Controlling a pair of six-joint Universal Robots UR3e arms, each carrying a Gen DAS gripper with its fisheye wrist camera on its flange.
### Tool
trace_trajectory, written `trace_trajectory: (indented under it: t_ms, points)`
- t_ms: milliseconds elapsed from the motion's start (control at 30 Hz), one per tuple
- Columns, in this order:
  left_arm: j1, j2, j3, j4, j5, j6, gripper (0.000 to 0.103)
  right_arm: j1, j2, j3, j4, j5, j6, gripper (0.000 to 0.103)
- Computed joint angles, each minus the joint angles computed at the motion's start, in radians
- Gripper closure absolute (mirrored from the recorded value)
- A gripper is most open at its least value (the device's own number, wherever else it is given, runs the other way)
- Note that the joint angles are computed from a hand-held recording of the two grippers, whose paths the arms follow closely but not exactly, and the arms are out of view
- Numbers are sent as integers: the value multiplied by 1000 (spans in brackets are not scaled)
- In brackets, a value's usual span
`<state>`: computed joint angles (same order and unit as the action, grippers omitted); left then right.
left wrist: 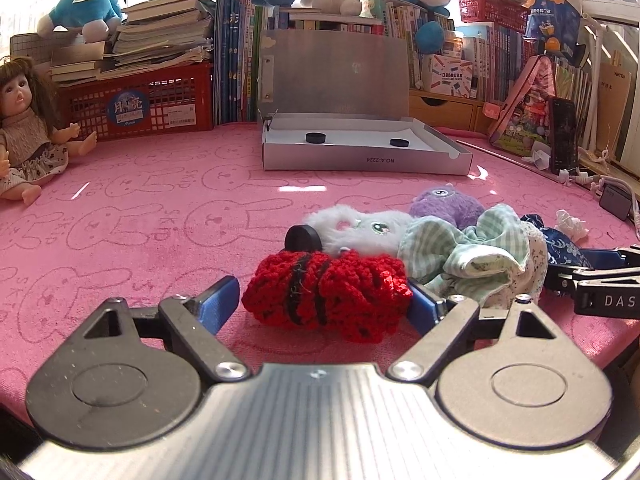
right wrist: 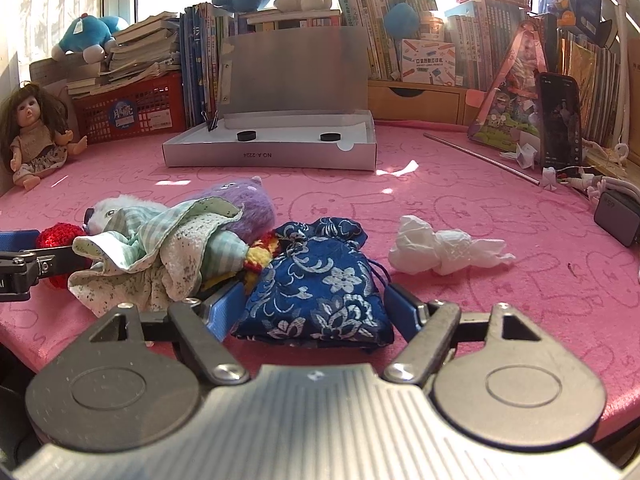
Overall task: Organize objects
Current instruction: 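Grasp the red knitted bundle with the left gripper while the right gripper grasps the blue floral pouch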
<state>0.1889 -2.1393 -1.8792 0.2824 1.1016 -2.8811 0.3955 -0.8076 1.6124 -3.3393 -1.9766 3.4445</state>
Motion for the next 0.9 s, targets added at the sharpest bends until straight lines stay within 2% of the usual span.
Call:
trace_trajectory:
  t_ms: [100,333,900]
  points:
    - [1,-6,13,-21,-6,-8,13,0,0,-1,1,-1,-1,21]
    - [4,-20,23,-8,-13,-19,23,0,0,-3,5,0,0,22]
    - [-11,-56,68,-33,10,-53,23,-4,20,-22,12,8,-6,24]
